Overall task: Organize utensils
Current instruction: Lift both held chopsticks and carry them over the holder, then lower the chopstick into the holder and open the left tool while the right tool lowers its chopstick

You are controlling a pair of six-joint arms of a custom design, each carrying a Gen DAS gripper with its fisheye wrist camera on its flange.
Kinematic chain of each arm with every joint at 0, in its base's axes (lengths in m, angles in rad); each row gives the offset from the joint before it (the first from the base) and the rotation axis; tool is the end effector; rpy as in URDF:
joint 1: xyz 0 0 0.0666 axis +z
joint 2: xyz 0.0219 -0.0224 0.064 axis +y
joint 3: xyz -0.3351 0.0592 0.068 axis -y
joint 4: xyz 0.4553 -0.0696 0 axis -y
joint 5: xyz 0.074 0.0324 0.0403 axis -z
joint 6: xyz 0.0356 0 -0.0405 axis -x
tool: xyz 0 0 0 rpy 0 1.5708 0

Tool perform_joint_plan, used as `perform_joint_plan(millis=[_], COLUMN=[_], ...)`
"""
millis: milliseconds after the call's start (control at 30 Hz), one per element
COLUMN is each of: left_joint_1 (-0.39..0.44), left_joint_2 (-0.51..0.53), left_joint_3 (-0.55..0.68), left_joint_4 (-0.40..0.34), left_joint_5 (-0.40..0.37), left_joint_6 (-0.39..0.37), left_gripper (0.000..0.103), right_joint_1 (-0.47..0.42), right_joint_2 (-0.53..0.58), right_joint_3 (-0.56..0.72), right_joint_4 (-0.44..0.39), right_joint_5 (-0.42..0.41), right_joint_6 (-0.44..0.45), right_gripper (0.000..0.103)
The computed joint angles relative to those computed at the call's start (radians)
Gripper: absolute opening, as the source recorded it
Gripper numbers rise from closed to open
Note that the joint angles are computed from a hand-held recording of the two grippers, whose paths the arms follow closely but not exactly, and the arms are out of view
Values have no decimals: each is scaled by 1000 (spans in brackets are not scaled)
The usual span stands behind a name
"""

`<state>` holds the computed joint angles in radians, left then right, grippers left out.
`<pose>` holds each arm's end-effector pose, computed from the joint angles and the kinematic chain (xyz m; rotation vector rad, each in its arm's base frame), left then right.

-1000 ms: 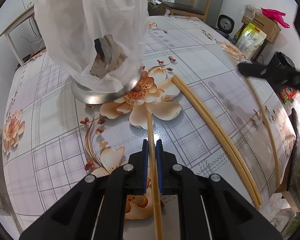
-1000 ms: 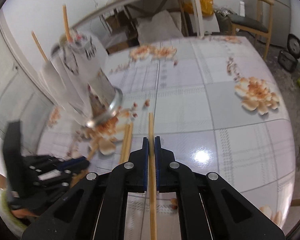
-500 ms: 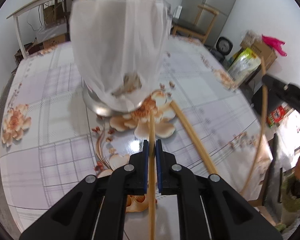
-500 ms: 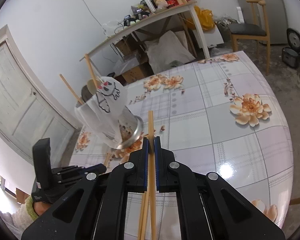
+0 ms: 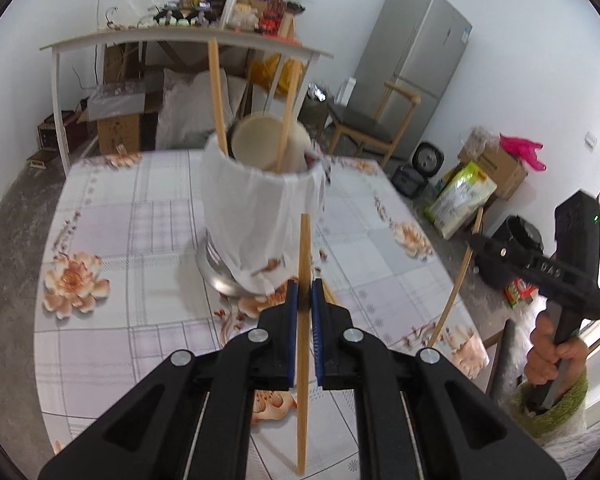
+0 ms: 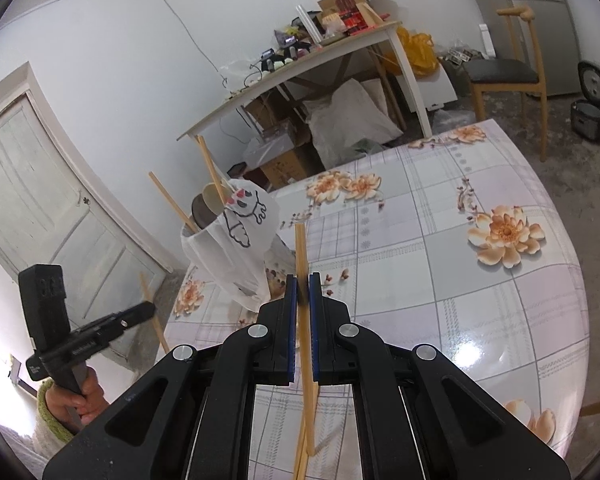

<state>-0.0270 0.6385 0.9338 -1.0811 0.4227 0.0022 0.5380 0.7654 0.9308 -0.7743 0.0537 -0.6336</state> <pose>0.3035 -0.0232 0.4420 0.2345 2.3139 -0.5110 0.3157 0.1857 0.4239 0.1386 2.2395 0.5970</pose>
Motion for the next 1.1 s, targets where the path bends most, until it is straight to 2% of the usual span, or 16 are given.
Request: perform_joint_plan(millis=[300, 633, 800, 900, 1100], left_joint_1=[58, 61, 66, 80, 79], left_joint_2=[-24, -11, 9, 32, 101], left_joint_3=[30, 110, 176, 225, 296], left_joint_4=[32, 83, 140, 198, 308], left_joint_5=[69, 86, 109, 132, 107], left_joint_6=[12, -10, -8, 6, 28], left_gripper=[6, 6, 6, 6, 6], right_joint_1=[8, -4, -15, -15, -20], right_joint_2=[-37, -56, -53, -56, -51], right_joint_3=[4, 27, 34, 32, 34], right_joint_4=[10, 30, 25, 26, 20], right_joint_5=[21, 32, 28, 28, 23], right_joint_6=[7, 42, 50, 51, 48], right_gripper=[4, 4, 4, 4, 4])
